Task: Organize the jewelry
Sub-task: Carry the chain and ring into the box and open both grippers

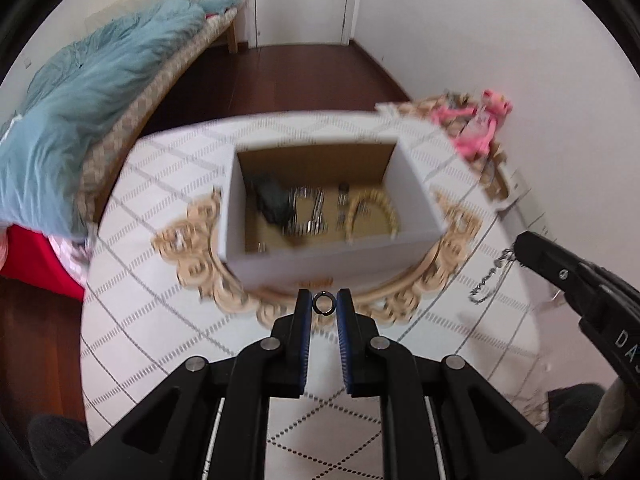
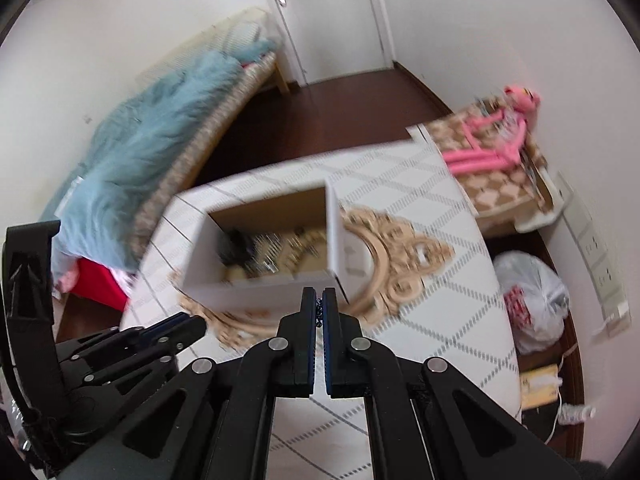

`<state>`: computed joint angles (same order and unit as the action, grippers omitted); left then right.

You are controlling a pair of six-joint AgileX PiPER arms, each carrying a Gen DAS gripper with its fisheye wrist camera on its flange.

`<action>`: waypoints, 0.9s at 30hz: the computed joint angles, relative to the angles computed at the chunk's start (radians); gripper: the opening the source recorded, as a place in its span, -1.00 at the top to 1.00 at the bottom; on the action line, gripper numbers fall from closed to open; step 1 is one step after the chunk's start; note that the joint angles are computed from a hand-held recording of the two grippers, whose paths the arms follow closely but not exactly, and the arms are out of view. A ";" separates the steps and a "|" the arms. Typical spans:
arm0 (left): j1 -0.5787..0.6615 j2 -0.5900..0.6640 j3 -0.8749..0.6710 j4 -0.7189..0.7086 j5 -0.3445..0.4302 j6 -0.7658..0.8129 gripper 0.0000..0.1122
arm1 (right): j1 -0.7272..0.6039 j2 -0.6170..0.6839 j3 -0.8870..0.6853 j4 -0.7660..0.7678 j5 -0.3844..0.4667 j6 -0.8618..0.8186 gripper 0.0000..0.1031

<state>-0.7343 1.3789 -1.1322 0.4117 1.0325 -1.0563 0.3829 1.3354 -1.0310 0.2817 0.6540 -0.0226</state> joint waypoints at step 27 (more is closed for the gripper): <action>0.505 0.276 -0.398 -0.477 0.074 0.692 0.82 | -0.002 0.633 -0.868 0.035 0.408 -0.052 0.94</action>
